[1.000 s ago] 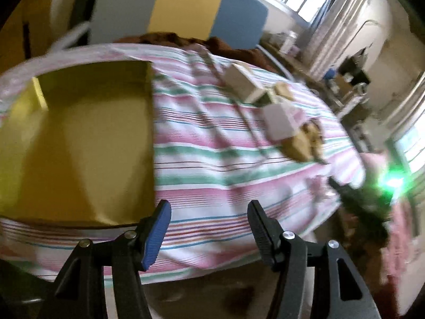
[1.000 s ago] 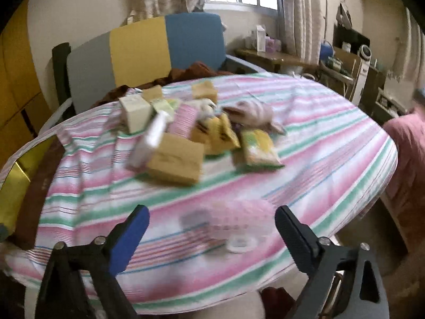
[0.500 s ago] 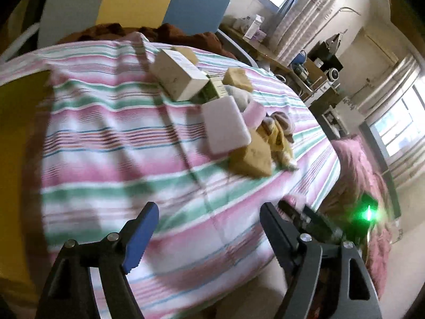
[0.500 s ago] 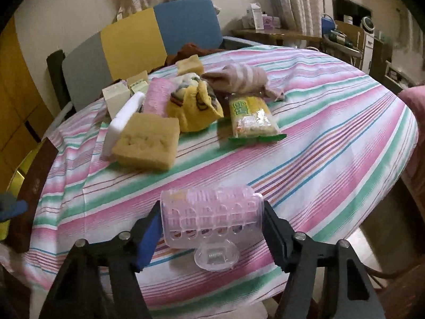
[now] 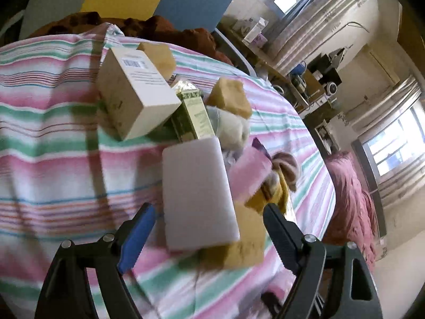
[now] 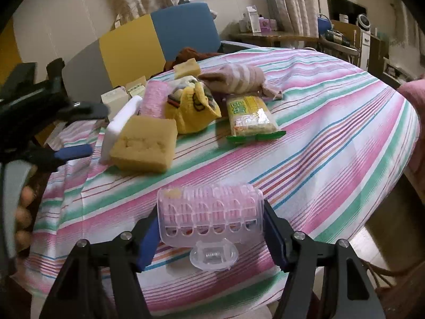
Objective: Organize objects
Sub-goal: 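Grasp the white block with the left tool while the right tool grasps the pink roller, then carry the white block and pink roller into the gold tray and release both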
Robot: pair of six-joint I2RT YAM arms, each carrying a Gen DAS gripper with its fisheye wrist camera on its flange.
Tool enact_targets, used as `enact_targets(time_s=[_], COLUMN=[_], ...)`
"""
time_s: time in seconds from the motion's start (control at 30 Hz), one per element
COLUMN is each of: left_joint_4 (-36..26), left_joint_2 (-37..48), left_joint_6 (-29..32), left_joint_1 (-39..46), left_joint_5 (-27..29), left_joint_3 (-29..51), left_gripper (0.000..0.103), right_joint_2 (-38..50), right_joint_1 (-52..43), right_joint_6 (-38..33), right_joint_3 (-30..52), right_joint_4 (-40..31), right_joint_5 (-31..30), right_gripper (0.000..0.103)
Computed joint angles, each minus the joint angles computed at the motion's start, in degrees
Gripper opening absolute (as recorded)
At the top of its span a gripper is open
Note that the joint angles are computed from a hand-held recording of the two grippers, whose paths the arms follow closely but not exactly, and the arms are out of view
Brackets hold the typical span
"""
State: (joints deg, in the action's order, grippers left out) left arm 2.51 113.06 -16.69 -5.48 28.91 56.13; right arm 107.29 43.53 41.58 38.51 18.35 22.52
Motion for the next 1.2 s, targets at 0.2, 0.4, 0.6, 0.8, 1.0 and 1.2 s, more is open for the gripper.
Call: enact_targets(time_s=[0.2,0.4,0.6,0.8,1.0,1.2], left_joint_4=[0.50,2.89,8.04,9.27,6.27,0.18], left_joint_2=[4.22,3.24,0.96,-5.00,-15.46,-24.54], left_joint_6=[-0.12,2.10,-0.91,2.11,9.90,15.86], left_joint_1=[-0.43,0.44,4.21,7.77,12.33,20.09], left_joint_5=[1.56,1.62,5.50,7.74,10.14,15.13], left_joint_3=[2.34,-0.46,-6.38,-12.03,-19.48,-23.06], left_gripper=[0.083,0.060,0.059,0.059,0.059,0.059], right_joint_2=[0.35,0.90,0.98,-1.53,-1.18,-1.02], right_joint_1=[-0.09,0.21,0.41,0.09,3.09,6.62], right_joint_6=[-0.46,-0.63,-0.44,3.32,4.87,4.00], right_joint_3=[-0.58,-0.75,-0.19,-1.95,0.38,4.85], right_joint_4=[1.55,2.25,1.14,1.67,-0.02,-3.42], right_joint_5=[0.02,0.58,1.20,-0.96,-1.67,-2.00], right_gripper=[0.069,0.069,0.069,0.068,0.068,0.068])
